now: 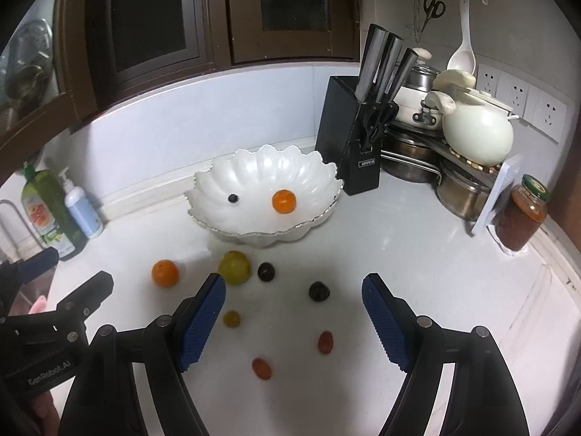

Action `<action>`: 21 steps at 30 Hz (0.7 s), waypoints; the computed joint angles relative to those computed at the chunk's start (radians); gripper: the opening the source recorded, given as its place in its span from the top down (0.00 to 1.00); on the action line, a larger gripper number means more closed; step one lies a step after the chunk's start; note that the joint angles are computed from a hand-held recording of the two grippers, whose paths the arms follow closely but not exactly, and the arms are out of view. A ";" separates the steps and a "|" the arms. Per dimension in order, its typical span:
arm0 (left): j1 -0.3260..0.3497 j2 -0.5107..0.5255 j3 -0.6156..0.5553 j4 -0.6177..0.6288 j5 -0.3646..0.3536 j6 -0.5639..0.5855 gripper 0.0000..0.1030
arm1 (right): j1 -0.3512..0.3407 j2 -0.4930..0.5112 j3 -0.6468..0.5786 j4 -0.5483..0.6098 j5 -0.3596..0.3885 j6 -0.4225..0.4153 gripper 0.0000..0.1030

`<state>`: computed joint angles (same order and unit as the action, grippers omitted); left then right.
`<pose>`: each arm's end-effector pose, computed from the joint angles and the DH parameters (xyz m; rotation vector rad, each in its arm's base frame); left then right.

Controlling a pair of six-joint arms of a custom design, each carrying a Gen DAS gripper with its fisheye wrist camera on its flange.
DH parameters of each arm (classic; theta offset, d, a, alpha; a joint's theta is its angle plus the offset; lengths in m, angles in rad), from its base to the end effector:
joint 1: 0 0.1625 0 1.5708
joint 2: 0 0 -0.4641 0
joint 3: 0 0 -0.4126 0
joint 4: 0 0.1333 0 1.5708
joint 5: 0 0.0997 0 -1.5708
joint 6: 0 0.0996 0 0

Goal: Organize fruits
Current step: 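Withdraw both tools from the bowl back over the counter fruits, then grasp the yellow-brown round fruit with the left tool while the right tool grasps a red-brown oval fruit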

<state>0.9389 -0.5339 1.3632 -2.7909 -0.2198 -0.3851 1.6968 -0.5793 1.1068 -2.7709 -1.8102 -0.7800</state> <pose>-0.2739 -0.7644 0.1123 -0.0646 1.9051 -1.0599 0.2198 -0.8624 0.1953 1.0409 -2.3885 0.7612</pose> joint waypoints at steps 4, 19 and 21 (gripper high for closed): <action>-0.010 -0.021 0.046 0.053 -0.001 -0.076 0.12 | -0.006 -0.032 0.058 -0.030 -0.002 -0.012 0.24; 0.022 0.003 0.088 -0.086 -0.054 0.018 0.12 | -0.027 -0.025 0.123 -0.083 -0.020 -0.050 0.24; 0.032 0.015 0.084 -0.138 -0.067 0.062 0.12 | -0.029 -0.021 0.126 -0.085 -0.020 -0.052 0.24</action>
<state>0.9713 -0.5188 1.4469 -2.9284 -0.2871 -0.3233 1.6673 -0.6003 1.2327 -2.8560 -1.8299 -0.8324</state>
